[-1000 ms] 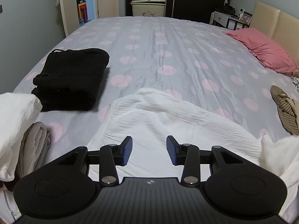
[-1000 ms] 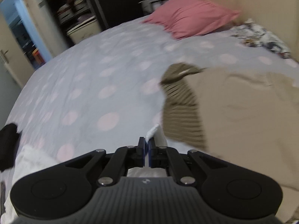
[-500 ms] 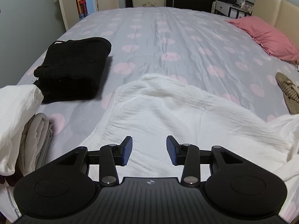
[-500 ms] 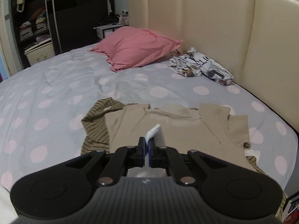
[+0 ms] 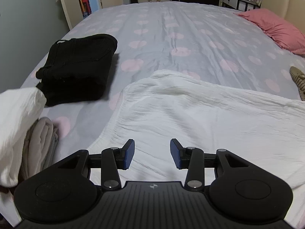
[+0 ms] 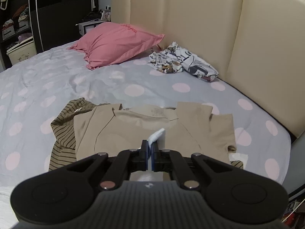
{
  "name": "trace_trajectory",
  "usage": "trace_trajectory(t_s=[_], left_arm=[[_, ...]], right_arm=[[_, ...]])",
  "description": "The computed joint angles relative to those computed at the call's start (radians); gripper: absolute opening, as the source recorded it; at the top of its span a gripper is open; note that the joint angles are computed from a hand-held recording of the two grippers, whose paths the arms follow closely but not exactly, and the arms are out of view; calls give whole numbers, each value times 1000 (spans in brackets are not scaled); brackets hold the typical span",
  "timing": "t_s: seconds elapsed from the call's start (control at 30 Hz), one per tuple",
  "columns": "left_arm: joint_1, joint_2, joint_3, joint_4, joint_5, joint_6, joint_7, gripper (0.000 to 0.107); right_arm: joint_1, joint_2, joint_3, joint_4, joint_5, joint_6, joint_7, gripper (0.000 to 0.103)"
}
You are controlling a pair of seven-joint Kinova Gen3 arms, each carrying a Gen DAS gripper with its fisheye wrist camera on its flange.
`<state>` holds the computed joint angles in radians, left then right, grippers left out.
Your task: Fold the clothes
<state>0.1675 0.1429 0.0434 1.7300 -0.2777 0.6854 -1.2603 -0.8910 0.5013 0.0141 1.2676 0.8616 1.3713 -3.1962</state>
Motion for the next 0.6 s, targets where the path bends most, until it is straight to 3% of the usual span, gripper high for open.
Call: trace_trajectory(t_s=[0.27,0.6], left_arm=[[-52,74,-15,-78,29,-54,-111,39],[-96,296,-50,-240,76,-122,-231,49]], right_arm=[[12,5,3,2,-4,-25,-1,4],[28,20,11,3,-23,-48,-9,4]])
